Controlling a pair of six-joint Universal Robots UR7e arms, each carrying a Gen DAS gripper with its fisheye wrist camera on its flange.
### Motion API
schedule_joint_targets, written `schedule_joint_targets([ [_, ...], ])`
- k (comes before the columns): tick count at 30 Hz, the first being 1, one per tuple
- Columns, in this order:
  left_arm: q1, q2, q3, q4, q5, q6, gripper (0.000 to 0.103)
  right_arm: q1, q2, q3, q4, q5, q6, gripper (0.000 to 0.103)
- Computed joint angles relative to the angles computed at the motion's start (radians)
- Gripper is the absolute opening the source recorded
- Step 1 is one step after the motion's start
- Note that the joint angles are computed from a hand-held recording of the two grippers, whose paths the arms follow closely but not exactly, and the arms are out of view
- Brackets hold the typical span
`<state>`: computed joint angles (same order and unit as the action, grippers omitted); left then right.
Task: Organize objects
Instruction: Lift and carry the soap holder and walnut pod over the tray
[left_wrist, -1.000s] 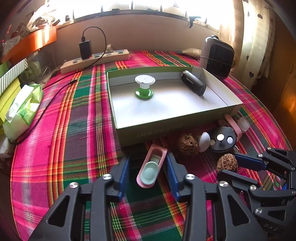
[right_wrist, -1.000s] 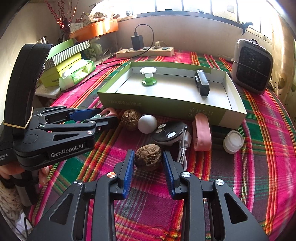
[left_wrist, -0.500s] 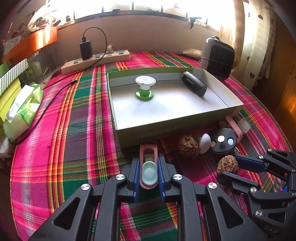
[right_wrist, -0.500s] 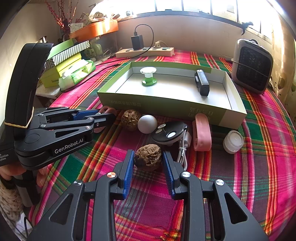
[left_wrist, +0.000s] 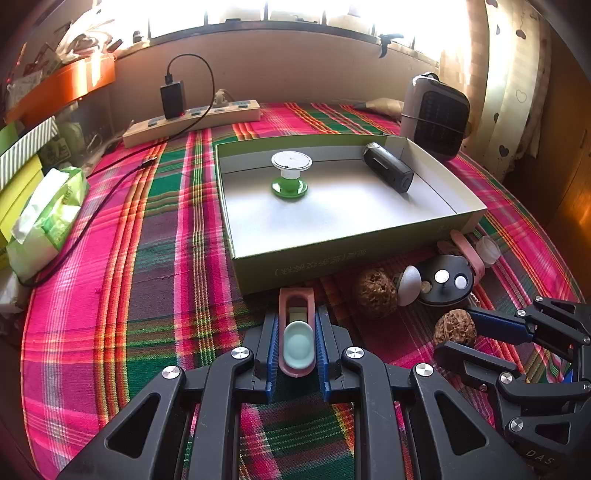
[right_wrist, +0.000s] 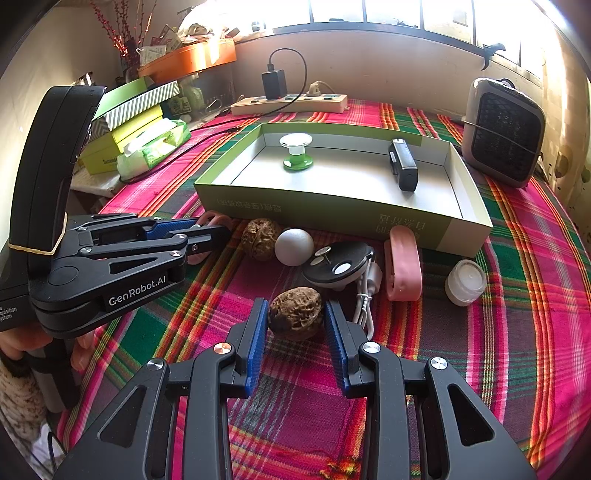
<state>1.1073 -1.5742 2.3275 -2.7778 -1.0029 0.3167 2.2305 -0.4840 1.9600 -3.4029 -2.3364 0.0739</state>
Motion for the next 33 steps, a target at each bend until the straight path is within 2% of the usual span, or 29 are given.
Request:
schedule_joint_targets([
  [12, -0.015, -0.017, 0.009, 0.006, 0.011, -0.003, 0.016, 0.003, 0.0, 0.002, -0.017, 0.003, -0.014, 0.033],
  [33, -0.086, -0.067, 0.01, 0.025, 0.007, -0.022, 0.016, 0.015, -0.028, 0.002, -0.075, 0.007, -0.06, 0.033],
])
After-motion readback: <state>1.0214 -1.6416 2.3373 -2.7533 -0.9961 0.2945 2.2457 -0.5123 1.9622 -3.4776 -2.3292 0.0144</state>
